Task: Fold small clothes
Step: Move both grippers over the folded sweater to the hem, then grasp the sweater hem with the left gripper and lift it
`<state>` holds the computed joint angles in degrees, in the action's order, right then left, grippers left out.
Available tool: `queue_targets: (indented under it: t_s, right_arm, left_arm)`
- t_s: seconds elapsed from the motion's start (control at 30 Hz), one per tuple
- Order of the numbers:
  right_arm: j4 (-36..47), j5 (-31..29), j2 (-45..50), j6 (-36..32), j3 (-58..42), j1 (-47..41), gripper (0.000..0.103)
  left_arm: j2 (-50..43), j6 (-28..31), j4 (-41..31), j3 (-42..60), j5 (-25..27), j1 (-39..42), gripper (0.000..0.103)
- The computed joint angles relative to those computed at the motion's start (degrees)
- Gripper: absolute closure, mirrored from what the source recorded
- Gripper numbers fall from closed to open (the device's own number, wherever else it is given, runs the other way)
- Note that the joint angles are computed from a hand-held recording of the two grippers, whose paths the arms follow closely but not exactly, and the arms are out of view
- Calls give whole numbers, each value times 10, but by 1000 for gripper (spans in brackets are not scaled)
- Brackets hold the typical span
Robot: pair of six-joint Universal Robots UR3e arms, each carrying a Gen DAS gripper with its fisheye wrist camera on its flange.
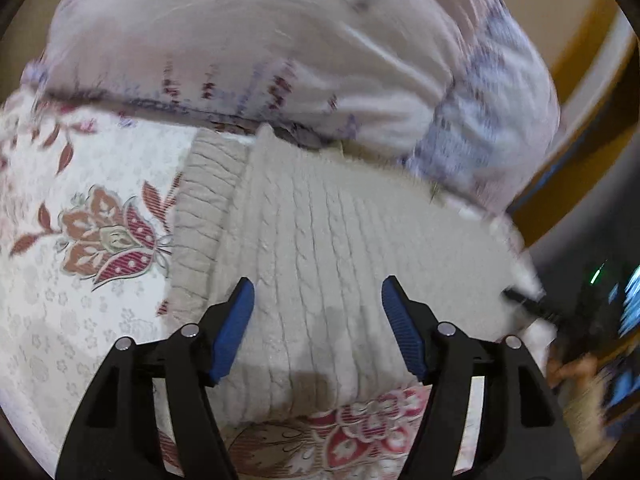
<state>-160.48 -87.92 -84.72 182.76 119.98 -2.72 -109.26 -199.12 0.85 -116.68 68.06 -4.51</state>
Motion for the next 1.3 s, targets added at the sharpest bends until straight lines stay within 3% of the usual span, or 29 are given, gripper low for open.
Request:
queue_targets:
  t_s: [0.1, 0.33, 0.53, 0.6, 0.7, 1.13, 1.3]
  right_arm:
    - [-5, -5, 21, -1, -39, 31, 48]
    - [4, -40, 141, 0, -178, 111, 48]
    - [1, -77, 226, -7, -267, 157, 48]
    - [38, -78, 255, -5, -302, 162, 47]
    - [-29, -91, 276, -19, -280, 170, 46]
    - [-34, -78, 267, -18, -269, 164, 46]
    - [-40, -74, 267, -19, -265, 163, 45]
  left_arm:
    - [24, -39, 9, -29, -35, 55, 30]
    - [-4, -66, -37, 4, -53, 103, 28]
    - [-47, -104, -5, 15, -88, 116, 28]
    - [-54, -110, 3, 19, -94, 115, 28]
    - [-69, -127, 23, 22, -117, 119, 28]
    - [-83, -152, 10, 49, -126, 106, 29]
    - [-108, -173, 6, 79, -130, 87, 47]
